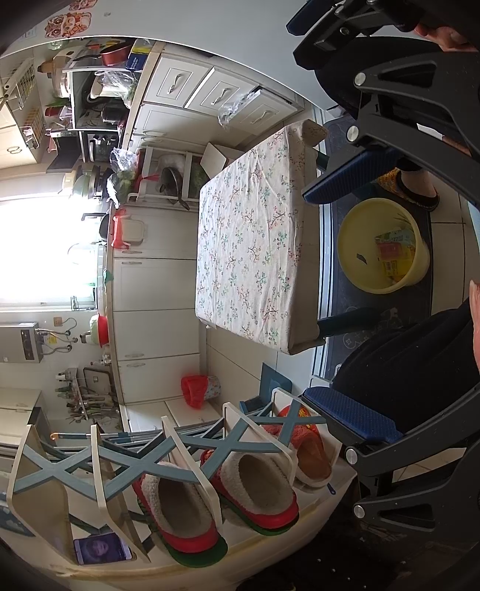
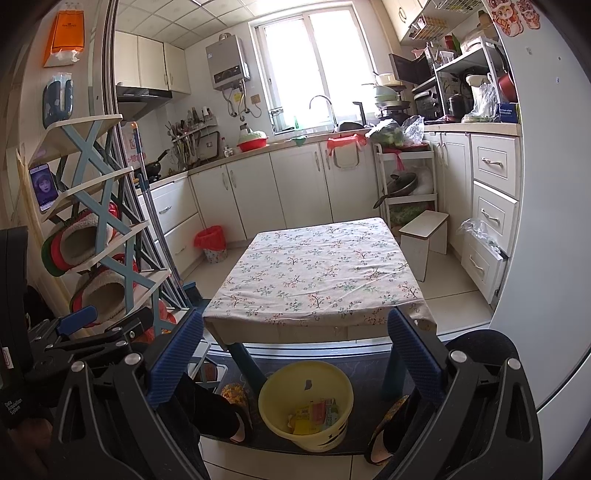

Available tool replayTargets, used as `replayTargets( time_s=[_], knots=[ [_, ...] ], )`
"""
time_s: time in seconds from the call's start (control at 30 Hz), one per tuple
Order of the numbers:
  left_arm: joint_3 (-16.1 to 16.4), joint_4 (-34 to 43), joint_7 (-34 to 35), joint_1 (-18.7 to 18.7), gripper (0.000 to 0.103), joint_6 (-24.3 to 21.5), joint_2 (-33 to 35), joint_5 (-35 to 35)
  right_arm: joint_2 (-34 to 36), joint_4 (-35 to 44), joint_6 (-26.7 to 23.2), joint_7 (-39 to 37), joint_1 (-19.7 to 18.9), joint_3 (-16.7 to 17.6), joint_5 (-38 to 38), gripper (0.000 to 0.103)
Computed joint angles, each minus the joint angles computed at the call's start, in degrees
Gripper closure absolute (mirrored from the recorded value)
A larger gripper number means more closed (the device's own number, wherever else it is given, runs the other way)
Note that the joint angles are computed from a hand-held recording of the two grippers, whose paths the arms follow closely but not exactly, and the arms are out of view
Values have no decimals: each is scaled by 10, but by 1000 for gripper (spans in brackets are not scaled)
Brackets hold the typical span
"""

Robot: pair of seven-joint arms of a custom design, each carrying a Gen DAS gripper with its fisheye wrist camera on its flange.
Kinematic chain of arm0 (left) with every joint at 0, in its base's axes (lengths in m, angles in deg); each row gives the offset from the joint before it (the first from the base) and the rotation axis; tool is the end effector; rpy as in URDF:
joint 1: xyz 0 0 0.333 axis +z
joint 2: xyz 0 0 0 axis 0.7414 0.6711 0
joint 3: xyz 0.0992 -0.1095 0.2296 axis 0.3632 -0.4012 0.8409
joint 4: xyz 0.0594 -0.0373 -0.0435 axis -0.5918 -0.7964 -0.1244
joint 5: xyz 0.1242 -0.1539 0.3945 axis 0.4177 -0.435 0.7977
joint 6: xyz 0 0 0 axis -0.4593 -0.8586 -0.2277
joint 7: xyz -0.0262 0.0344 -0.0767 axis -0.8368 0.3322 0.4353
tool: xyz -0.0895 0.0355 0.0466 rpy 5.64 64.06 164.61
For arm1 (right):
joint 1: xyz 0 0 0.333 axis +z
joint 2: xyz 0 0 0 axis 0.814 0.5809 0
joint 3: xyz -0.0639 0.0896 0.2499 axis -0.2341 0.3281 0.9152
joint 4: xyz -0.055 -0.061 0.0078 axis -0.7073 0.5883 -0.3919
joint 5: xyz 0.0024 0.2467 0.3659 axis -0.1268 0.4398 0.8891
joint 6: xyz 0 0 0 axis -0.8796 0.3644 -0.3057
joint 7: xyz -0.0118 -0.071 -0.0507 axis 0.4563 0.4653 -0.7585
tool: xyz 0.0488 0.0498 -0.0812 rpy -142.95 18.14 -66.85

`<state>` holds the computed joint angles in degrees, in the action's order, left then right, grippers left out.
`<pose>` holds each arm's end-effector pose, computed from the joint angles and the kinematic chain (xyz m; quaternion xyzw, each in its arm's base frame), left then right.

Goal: Collect trash

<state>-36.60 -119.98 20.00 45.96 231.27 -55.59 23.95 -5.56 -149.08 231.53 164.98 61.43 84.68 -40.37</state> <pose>0.4900 -0.2689 0.5796 -0.6359 0.6102 -0.3230 0.3449 0.4808 0.1677 0.5534 -0.5847 0.6191 -0.2949 0.4334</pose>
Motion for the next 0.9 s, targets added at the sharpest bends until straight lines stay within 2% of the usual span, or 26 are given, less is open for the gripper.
replayTargets(
  time_s=[0.33,0.43,0.53,0.77,0.9],
  knots=[
    [4,-1,1,-3,8,3,4,-3,1,1,-1,-1,0,0,1,7],
    [12,-19,8,-5,8,38,-3,-11,-1,0,-2,-1,1,0,1,7],
    [12,-21,22,-4,8,47,-2,-23,0,1,-2,0,0,1,1,7],
    [19,-6,58,-10,8,37,20,-66,-7,-10,0,12,-10,11,-6,7],
    [22,17,64,-11,8,20,47,-71,25,13,-5,9,-15,10,-14,7]
  ],
)
